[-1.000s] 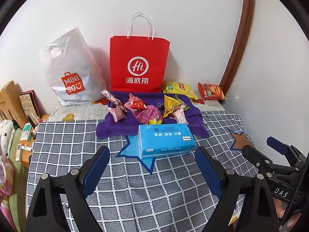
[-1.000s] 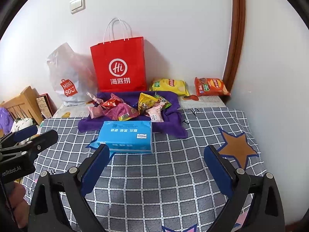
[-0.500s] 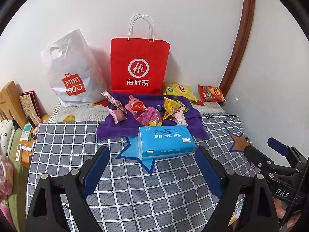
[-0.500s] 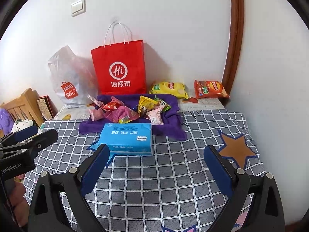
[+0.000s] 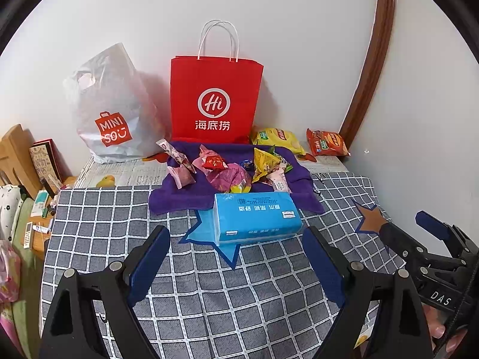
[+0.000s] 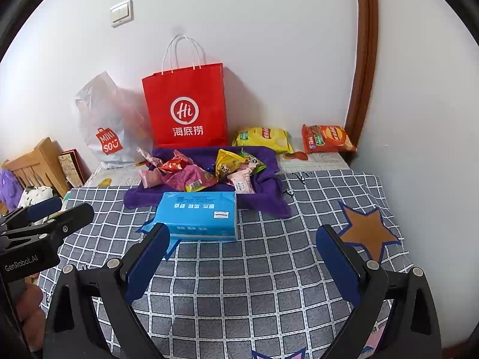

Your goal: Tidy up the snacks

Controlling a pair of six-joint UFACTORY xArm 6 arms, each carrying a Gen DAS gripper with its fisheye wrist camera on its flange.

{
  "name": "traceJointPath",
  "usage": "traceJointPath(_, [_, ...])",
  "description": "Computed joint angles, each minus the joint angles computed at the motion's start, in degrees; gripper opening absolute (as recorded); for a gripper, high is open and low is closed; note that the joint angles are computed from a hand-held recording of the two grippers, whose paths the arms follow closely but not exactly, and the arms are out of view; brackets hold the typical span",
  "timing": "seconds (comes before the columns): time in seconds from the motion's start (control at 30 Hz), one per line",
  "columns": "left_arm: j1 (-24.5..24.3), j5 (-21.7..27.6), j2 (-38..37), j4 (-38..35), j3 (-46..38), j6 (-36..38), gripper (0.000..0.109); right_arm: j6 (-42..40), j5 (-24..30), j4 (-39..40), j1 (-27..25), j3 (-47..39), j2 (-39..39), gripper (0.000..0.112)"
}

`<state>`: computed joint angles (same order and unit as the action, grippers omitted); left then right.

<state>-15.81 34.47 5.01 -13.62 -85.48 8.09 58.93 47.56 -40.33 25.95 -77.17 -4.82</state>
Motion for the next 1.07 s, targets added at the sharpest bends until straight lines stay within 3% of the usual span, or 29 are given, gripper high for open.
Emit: traceJointPath(1.07, [0.2,-0.4,0.0,-0.3,0.5,0.1,0.089,0.1,-0.4,-0.3,0.3,-0.2,0.1,0.097])
